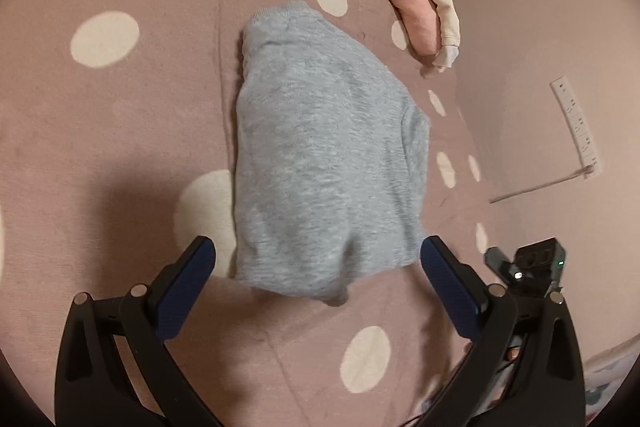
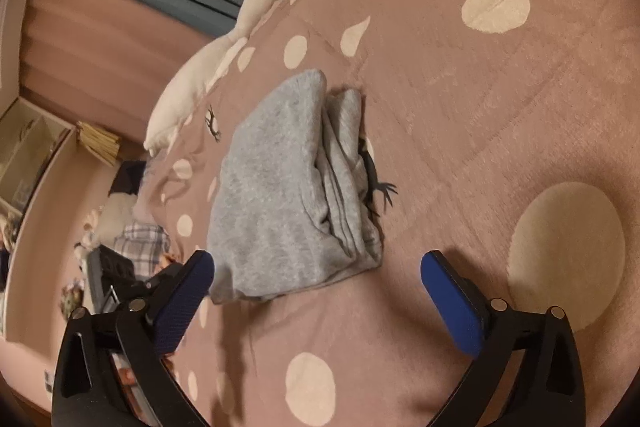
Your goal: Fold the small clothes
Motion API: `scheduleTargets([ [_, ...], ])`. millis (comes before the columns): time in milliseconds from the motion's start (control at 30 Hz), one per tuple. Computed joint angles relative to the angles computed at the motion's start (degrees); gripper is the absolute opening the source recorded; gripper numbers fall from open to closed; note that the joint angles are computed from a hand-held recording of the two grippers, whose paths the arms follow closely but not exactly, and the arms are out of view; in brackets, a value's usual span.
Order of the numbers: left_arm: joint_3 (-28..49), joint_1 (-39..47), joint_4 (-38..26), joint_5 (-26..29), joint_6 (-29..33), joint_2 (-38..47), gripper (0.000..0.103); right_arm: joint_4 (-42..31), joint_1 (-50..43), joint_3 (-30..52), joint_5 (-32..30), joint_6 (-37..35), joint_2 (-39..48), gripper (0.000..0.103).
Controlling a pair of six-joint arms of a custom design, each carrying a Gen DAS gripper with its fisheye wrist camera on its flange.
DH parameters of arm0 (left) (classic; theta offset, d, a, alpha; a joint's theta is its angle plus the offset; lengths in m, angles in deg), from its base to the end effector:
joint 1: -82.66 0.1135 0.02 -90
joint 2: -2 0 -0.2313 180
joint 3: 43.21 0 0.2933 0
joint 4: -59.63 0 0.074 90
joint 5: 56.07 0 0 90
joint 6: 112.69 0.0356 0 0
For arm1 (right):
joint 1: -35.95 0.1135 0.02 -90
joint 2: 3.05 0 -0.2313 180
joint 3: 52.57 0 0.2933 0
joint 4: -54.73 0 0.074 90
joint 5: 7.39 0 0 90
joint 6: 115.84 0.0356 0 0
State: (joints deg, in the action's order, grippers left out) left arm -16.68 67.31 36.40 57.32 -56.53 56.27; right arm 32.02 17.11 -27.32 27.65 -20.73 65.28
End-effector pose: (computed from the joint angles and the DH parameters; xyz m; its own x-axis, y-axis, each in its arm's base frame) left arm 0.2004 -0.0697 0.0819 -0.8918 -0.2852 -0.3513 -0.0151 0.7947 -0.6068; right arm 0.1869 -0.0330 0.0420 -0.8715 0.3514 -0.3419 -0.0550 0.6230 0.7803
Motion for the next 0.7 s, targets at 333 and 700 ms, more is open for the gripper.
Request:
scheduleTargets([
  [333,2.4,3.9,2.1,6.4,2.3,6.3,0.103,0.3,2.4,2.5,3.8,-0.1,1.3,0.102],
  [700,7.7,4.7,5.7,11.1,2.2,17.1,0.103,-0.9,3.3,8.7,1.3,-2.6,10.7,0.102],
])
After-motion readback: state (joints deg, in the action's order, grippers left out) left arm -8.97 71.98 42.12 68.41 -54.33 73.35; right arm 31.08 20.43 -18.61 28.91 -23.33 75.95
